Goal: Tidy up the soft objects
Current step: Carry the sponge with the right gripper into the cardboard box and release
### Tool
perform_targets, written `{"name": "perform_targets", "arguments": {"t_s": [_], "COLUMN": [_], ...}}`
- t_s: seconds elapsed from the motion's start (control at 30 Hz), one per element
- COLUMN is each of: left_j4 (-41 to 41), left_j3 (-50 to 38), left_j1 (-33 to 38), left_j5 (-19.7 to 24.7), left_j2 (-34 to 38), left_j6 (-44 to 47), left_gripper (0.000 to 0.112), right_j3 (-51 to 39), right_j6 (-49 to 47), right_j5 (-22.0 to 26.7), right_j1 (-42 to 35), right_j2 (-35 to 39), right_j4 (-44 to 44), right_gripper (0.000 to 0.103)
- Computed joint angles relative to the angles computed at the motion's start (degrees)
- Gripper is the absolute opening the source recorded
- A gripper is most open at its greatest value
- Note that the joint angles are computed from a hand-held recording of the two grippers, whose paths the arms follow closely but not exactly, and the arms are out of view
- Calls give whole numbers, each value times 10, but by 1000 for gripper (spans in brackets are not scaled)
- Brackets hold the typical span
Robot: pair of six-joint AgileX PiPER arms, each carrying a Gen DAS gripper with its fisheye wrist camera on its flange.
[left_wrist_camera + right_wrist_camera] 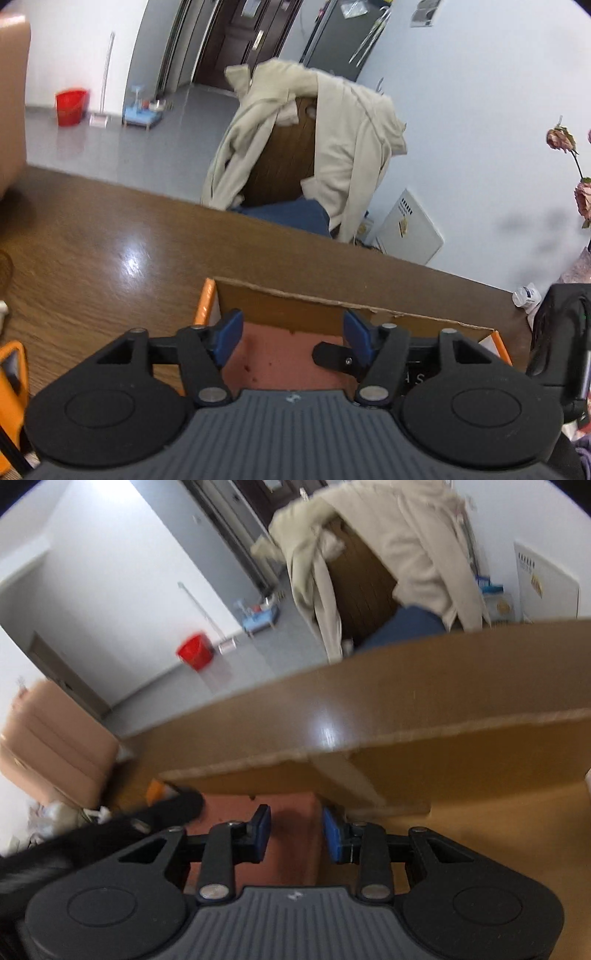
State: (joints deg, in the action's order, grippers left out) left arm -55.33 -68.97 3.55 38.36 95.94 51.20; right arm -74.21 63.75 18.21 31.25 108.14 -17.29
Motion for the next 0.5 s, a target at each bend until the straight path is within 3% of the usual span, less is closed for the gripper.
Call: {"name": "perform_targets", "arguments": {"t_s": [0.03,0.23,0.37,0.5], "left_j4": [-8,-12,33,36], "left_j3": [3,16,24,42], "left_j1": [6,31,55,120], "left_j5": [6,43,75,142], "left_j2": [-7,-75,-141,-220], "left_j6": [12,21,-4,30], "left_gripper": [63,70,79,85], "right_j3": [11,19,25,60], "right_j6": [-11,52,86,140], "right_j5": [-16,12,67,140], "right_j1": [-1,14,41,90], "right_j2": [-3,-43,-104,-202], "right_j4": [12,-67,-117,-192], "right_gripper": [32,33,35,47]}}
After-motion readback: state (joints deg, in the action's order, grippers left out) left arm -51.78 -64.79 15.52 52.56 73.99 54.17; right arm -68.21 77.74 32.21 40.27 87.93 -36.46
